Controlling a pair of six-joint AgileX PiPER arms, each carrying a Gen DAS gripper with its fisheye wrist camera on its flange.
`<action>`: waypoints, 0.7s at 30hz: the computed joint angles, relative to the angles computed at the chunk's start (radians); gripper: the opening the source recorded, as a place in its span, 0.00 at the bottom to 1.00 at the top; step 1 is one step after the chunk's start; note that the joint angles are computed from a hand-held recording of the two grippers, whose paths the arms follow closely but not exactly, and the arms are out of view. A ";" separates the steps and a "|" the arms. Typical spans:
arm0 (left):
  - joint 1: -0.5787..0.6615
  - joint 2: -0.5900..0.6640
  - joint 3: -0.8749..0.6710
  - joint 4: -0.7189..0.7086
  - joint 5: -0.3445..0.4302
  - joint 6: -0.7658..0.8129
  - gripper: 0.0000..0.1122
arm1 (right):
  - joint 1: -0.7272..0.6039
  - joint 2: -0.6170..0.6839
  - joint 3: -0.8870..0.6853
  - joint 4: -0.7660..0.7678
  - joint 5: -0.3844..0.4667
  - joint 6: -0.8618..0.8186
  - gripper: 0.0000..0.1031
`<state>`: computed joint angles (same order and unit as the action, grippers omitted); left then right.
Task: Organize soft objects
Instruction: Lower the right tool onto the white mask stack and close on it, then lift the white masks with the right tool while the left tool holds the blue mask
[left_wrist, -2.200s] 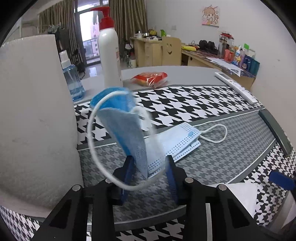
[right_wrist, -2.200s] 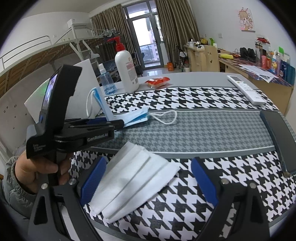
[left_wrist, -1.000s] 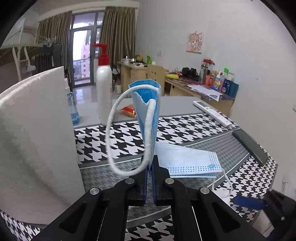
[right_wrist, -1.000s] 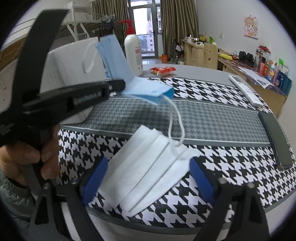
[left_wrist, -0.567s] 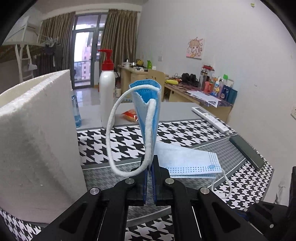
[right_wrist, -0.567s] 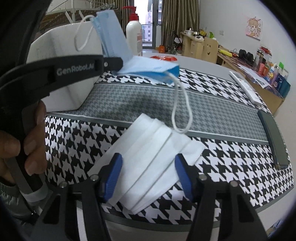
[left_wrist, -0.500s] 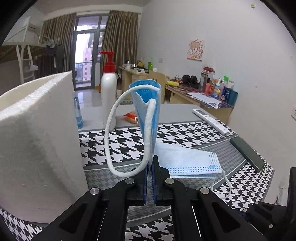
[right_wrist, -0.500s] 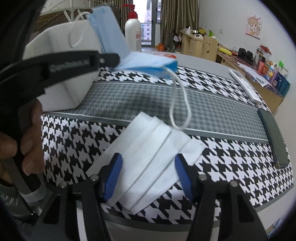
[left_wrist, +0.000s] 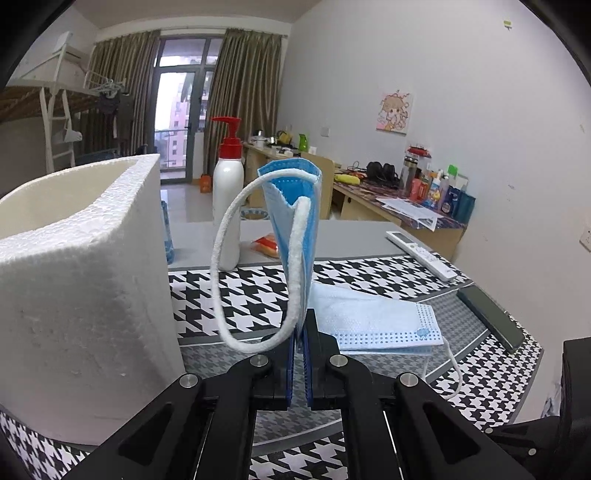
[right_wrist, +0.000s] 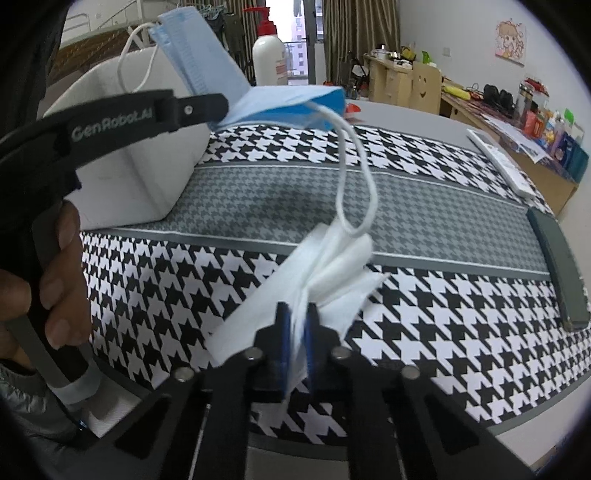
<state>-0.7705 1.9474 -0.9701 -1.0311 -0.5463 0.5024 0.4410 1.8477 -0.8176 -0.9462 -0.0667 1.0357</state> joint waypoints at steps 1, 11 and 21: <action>-0.001 -0.003 0.002 0.000 -0.001 0.002 0.04 | -0.010 -0.014 0.014 0.051 -0.018 -0.049 0.06; -0.033 -0.080 0.056 0.004 -0.049 0.018 0.04 | -0.070 -0.134 0.097 0.246 -0.082 -0.241 0.06; -0.073 -0.180 0.090 -0.085 -0.131 0.123 0.04 | -0.111 -0.206 0.144 0.260 -0.130 -0.238 0.06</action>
<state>-0.8437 1.7677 -0.8805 -1.1165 -0.6771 0.6251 0.3295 1.6412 -0.6734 -0.6864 -0.1970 0.7974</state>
